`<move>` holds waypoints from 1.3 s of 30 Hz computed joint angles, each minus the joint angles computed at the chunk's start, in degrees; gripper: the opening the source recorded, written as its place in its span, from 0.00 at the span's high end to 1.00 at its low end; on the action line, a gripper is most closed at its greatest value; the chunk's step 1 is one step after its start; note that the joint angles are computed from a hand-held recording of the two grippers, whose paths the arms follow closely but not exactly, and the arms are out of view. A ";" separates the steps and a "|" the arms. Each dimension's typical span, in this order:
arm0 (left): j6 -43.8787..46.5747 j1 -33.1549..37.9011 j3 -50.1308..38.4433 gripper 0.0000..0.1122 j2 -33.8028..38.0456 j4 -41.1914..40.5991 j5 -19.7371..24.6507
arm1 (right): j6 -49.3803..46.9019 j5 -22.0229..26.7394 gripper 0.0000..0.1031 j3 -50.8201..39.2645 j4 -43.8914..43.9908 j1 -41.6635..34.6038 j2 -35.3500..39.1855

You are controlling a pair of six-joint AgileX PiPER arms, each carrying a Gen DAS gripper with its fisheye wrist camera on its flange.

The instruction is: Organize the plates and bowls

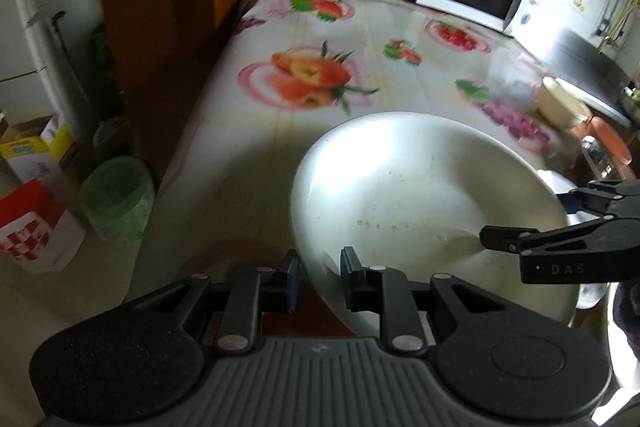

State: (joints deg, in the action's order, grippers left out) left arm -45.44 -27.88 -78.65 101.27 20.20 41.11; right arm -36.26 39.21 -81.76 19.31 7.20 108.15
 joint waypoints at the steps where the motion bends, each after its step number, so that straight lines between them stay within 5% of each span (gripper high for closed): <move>1: -1.69 -0.48 1.67 0.81 -0.72 1.18 -0.11 | -0.40 -1.21 0.27 1.64 -0.64 0.48 -0.68; 6: -7.74 -3.53 5.88 0.81 -1.84 5.05 0.71 | -6.72 -8.26 0.27 10.82 1.30 0.76 -5.29; 9: -9.97 -5.59 7.12 0.75 -2.14 7.12 2.11 | -11.16 -7.21 0.26 13.28 6.03 -1.53 -8.01; 13: -13.32 -8.64 6.18 0.51 -2.04 11.53 6.09 | -17.10 -5.00 0.24 15.85 11.20 -5.98 -12.44; 23: -20.17 -20.57 1.23 0.47 -5.32 27.87 21.11 | -36.31 1.66 0.15 20.30 24.73 -23.71 -21.12; 27: -20.12 -24.10 -1.68 0.48 -6.97 26.82 20.18 | -40.90 2.20 0.14 22.34 26.53 -30.96 -22.65; 39: -10.87 -28.27 -12.99 0.48 4.78 13.17 4.88 | -47.74 4.48 0.14 25.73 27.16 -47.64 -21.19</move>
